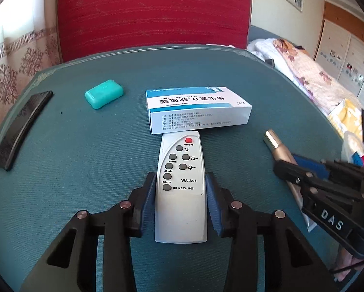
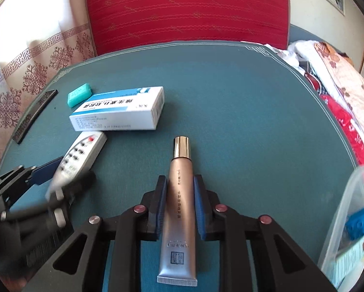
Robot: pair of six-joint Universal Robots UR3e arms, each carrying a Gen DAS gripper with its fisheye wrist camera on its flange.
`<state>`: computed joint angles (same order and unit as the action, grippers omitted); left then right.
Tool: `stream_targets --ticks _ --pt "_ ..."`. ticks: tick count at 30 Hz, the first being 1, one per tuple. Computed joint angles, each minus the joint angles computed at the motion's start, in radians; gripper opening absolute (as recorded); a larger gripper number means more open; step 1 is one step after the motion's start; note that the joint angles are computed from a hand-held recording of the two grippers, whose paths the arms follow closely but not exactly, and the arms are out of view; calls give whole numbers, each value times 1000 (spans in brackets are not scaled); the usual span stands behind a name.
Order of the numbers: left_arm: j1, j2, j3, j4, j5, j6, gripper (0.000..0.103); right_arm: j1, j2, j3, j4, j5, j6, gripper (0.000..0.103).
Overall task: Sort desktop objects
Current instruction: 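Grasp the bronze foundation tube with the right gripper, then carry the remote with the left gripper while the right carries the tube over the bowl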
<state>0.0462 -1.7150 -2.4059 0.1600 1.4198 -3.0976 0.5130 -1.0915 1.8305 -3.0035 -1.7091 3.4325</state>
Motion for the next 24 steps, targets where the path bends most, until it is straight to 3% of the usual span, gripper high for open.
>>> stream_targets --ticks 8,14,18,24 --pt "-8 52 -75 78 -32 9 42 2 -123 136 -72 6 28 17" --pt "-36 95 -74 48 -54 -12 42 13 -137 147 -56 -21 20 17" --pt "-22 115 -101 46 -67 -14 43 -27 -135 152 -36 51 31 18" --pt "-11 125 -117 45 -76 -18 43 -14 -96 113 -20 10 28 22"
